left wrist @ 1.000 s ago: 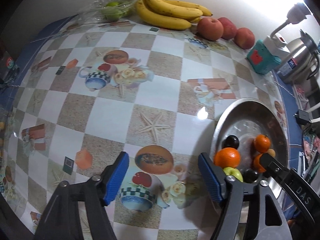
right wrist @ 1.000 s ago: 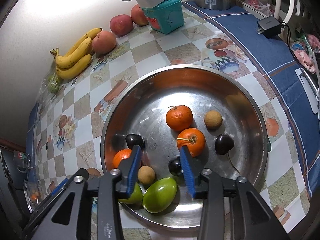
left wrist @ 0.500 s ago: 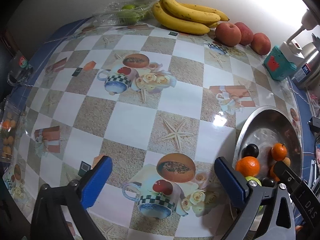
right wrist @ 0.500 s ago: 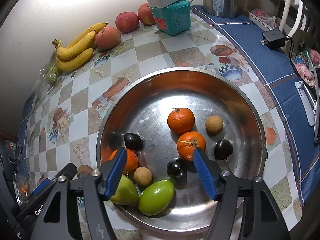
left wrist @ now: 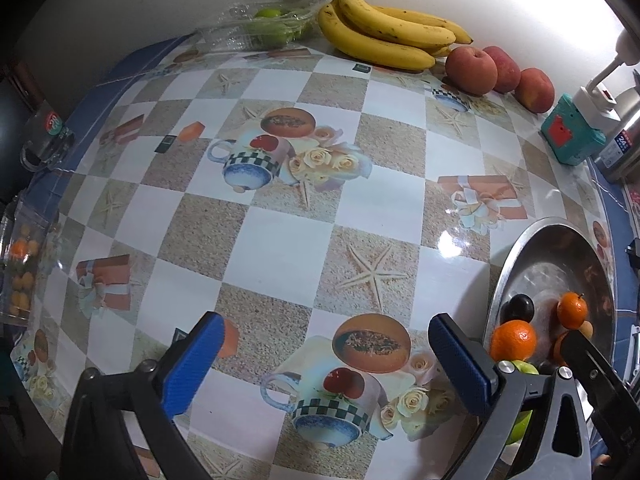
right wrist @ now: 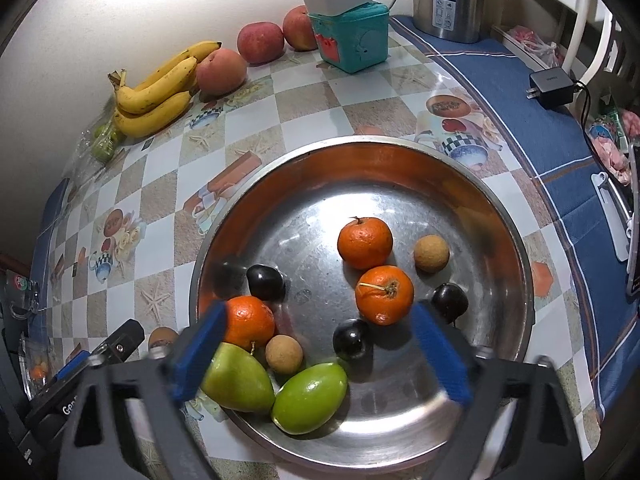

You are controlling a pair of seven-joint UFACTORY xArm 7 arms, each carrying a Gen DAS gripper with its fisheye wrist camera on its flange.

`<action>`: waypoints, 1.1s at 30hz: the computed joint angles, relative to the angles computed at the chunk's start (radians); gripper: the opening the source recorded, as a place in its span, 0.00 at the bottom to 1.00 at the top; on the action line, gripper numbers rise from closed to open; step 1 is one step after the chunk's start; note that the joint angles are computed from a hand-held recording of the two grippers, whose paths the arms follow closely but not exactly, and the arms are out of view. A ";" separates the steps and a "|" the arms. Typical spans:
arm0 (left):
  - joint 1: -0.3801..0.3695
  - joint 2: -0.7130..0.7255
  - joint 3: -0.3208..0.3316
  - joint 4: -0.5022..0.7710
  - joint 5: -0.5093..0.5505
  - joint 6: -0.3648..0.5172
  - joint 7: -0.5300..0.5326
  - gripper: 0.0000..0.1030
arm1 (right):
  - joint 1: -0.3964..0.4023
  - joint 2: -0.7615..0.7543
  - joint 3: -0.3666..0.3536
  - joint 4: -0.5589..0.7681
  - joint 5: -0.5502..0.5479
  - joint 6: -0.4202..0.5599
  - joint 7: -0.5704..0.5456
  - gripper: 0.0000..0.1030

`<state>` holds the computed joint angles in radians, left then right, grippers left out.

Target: Organize fruits

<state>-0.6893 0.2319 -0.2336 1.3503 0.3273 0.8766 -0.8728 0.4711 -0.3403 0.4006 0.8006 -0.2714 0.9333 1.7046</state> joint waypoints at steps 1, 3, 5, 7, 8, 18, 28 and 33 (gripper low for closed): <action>-0.001 -0.001 0.002 0.001 0.007 -0.002 -0.002 1.00 | 0.000 0.000 0.001 0.002 -0.004 0.002 0.000 0.97; -0.005 -0.002 0.006 0.007 0.030 0.004 -0.010 1.00 | 0.000 0.002 0.003 0.005 -0.009 0.005 -0.002 0.97; -0.012 -0.006 0.011 0.010 0.070 0.007 -0.028 1.00 | 0.001 0.004 0.002 0.006 -0.010 0.003 -0.005 0.97; -0.021 -0.009 0.015 0.016 0.110 0.024 -0.051 1.00 | 0.002 0.007 0.002 0.009 -0.012 0.006 -0.007 0.97; -0.027 -0.012 0.018 0.019 0.138 0.036 -0.072 1.00 | 0.002 0.007 0.003 0.011 -0.014 0.007 -0.007 0.97; -0.026 -0.018 0.006 0.022 0.187 0.088 -0.111 1.00 | 0.009 0.019 0.009 0.029 -0.016 0.048 0.020 0.97; -0.004 -0.040 -0.008 -0.016 0.094 0.077 -0.075 1.00 | 0.029 0.009 0.019 0.033 -0.017 0.079 0.055 0.97; 0.001 -0.070 -0.016 -0.048 0.076 0.088 -0.073 1.00 | 0.038 0.006 0.035 0.040 -0.022 0.087 0.084 0.97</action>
